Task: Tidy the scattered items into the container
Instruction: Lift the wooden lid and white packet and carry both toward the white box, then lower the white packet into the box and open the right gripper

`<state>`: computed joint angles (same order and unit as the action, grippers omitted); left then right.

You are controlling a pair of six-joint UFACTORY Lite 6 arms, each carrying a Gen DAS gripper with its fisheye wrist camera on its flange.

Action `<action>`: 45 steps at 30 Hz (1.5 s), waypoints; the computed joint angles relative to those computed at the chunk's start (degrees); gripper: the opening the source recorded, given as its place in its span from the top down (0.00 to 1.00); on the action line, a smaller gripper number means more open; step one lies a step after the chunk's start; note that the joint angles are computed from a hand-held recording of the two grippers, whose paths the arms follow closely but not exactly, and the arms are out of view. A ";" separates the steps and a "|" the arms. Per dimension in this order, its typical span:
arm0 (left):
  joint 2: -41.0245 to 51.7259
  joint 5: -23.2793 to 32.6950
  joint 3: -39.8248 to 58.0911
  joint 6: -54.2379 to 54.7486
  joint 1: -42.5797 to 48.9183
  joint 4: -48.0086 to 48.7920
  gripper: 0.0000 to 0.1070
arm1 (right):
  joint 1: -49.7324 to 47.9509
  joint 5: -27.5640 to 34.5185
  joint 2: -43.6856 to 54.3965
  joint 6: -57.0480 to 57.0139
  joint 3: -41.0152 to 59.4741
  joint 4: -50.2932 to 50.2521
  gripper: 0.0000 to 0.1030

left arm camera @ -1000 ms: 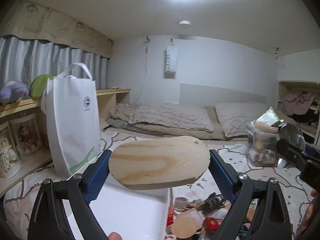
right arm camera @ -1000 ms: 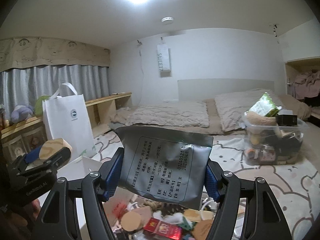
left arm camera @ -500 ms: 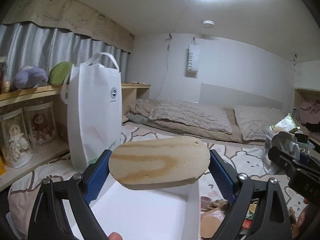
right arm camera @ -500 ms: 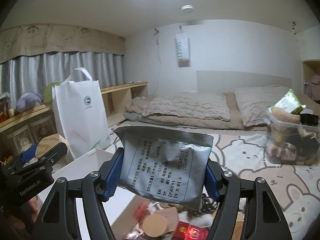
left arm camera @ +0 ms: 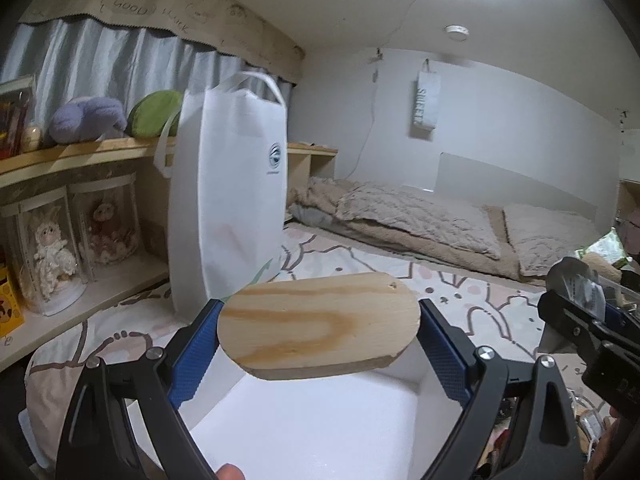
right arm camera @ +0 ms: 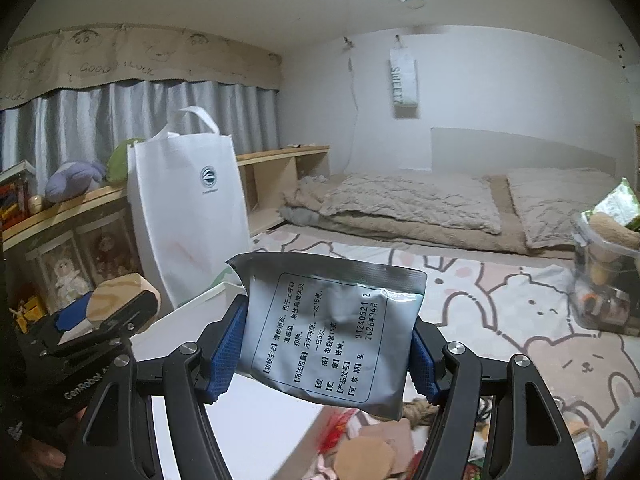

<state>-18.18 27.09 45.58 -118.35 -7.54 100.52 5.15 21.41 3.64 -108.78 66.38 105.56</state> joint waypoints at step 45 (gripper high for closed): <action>9.79 -3.33 0.21 4.39 12.71 -1.87 0.12 | 14.33 1.41 26.57 61.03 23.20 -64.89 0.31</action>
